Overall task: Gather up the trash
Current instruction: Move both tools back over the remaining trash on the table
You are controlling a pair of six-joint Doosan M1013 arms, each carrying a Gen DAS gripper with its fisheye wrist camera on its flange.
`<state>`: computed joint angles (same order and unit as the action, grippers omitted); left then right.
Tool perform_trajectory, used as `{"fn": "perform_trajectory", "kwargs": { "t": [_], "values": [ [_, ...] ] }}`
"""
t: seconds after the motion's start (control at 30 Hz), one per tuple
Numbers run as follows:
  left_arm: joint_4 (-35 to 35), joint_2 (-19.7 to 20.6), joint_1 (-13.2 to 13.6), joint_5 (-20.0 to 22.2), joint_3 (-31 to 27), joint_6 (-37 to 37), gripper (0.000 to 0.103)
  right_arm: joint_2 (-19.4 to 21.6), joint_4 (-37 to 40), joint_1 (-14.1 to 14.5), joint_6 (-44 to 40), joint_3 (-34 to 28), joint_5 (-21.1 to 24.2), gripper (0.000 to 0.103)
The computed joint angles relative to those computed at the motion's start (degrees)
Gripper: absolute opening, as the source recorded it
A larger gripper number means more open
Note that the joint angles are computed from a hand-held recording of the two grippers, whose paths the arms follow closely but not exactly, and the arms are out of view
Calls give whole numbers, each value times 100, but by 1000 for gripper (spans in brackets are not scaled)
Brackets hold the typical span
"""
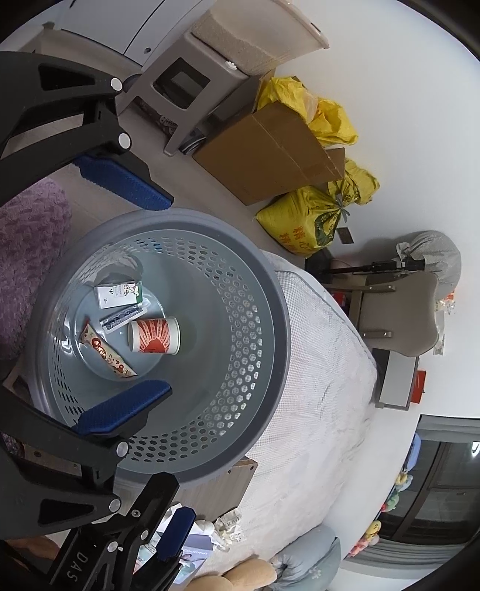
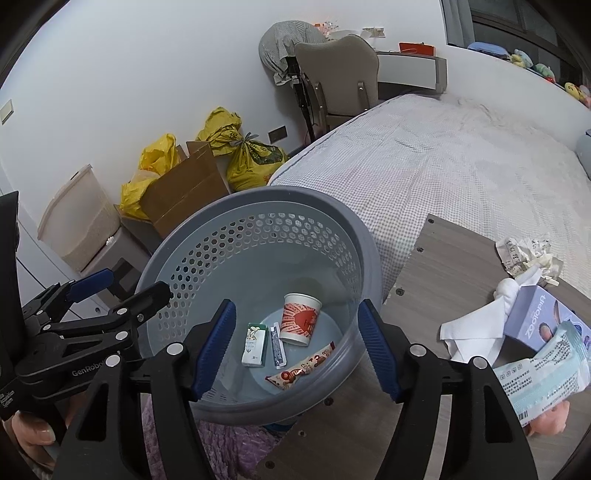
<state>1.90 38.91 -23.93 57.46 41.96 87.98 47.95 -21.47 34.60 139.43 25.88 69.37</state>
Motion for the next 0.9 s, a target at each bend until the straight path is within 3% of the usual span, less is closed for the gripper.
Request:
{"fn": "perform_trajectory", "kwargs": {
  "t": [0.43, 0.67, 0.9],
  "values": [
    [-73, -223, -73, -197, 356, 158, 95, -458, -433, 114, 512, 766, -104, 70],
    [-307, -280, -165, -228, 429, 411, 95, -983, -769, 160, 1206, 1670, -252, 70],
    [-679, -330, -318, -216, 488, 803, 96, -1587, -1274, 224, 2043, 2661, -118, 71]
  ]
}}
